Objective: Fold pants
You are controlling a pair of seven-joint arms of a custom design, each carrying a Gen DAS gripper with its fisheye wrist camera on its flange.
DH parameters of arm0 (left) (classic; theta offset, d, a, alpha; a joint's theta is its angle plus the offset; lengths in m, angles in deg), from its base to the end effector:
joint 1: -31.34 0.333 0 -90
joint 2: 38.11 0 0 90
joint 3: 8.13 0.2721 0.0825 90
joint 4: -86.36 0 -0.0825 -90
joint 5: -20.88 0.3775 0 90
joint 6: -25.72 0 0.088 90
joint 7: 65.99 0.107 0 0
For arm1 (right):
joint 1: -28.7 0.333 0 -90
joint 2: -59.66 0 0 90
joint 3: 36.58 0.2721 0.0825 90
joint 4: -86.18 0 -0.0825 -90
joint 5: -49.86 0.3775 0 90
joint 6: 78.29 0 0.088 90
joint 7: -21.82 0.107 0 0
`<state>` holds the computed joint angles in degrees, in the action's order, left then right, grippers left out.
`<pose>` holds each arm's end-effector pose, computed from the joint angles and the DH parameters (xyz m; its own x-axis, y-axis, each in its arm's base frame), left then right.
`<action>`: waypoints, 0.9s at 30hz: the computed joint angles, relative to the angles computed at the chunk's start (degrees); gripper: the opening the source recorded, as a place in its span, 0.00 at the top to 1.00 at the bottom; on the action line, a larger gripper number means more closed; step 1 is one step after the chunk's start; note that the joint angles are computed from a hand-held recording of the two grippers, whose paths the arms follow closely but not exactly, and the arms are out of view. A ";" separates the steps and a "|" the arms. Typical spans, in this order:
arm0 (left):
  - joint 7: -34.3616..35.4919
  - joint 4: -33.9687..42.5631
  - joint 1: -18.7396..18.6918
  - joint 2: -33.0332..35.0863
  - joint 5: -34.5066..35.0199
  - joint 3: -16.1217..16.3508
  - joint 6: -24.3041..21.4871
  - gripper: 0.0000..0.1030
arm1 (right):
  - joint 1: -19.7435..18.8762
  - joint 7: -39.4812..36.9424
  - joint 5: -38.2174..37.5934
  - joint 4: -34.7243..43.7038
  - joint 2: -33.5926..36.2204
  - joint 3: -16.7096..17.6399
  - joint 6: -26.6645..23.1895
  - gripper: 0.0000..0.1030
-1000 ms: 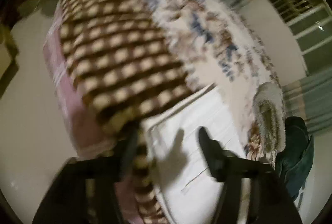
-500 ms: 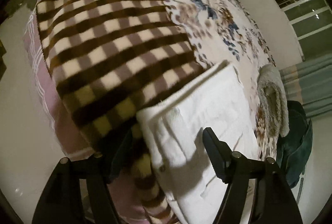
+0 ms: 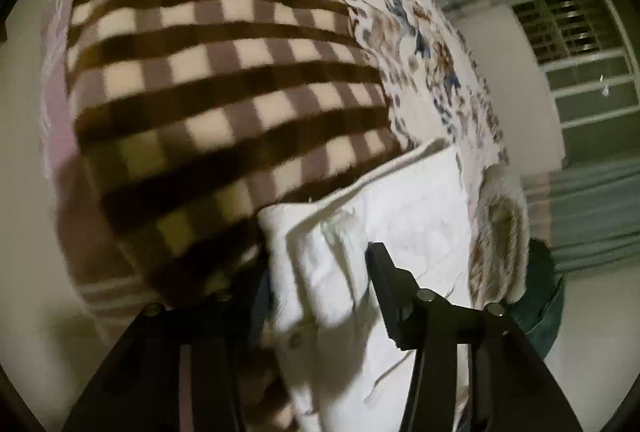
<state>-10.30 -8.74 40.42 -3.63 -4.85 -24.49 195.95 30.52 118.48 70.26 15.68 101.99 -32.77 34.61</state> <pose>0.6981 -0.0282 0.3134 0.5761 -0.4456 0.6853 -0.4832 -0.8618 -0.1541 0.7096 0.0813 0.3068 -0.1753 -0.9173 -0.3575 -0.9845 0.1615 0.0682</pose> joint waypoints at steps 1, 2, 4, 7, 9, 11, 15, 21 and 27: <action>-1.45 0.81 -1.43 0.18 1.12 1.65 -0.61 0.56 | -0.37 0.08 0.63 -0.44 -0.24 0.14 0.22 0.72; -3.46 1.36 -3.77 -0.14 3.29 4.26 -1.01 0.59 | -0.85 0.20 1.52 -1.29 -0.71 0.31 0.64 0.72; -6.97 1.29 -7.56 -1.44 7.80 8.51 -1.23 0.75 | -1.43 0.36 2.52 -2.57 -1.50 0.34 1.13 0.69; -11.16 -0.71 -12.32 -5.32 15.05 13.30 0.17 0.81 | -1.85 0.81 3.04 -4.99 -3.28 -0.13 2.29 0.53; -13.13 -0.26 -15.10 -7.21 20.40 15.73 -0.59 0.83 | -2.53 1.28 3.81 -6.95 -4.83 -0.44 3.31 0.39; -14.72 0.13 -17.04 -9.00 24.90 16.93 -1.12 0.83 | -3.15 1.94 4.23 -7.99 -5.85 -0.87 3.67 0.31; -15.04 2.59 -20.02 -12.12 33.39 16.65 -2.91 0.83 | -5.11 1.74 5.69 -10.72 -8.35 -1.55 4.86 0.06; -11.35 8.76 -23.24 -12.90 38.24 11.06 -7.53 0.84 | -9.22 -0.37 8.06 -15.56 -12.75 -3.27 5.01 0.04; -4.93 21.75 -29.95 -4.07 38.94 6.06 -13.96 0.84 | -13.32 -3.92 7.62 -22.42 -18.51 -6.81 4.75 0.04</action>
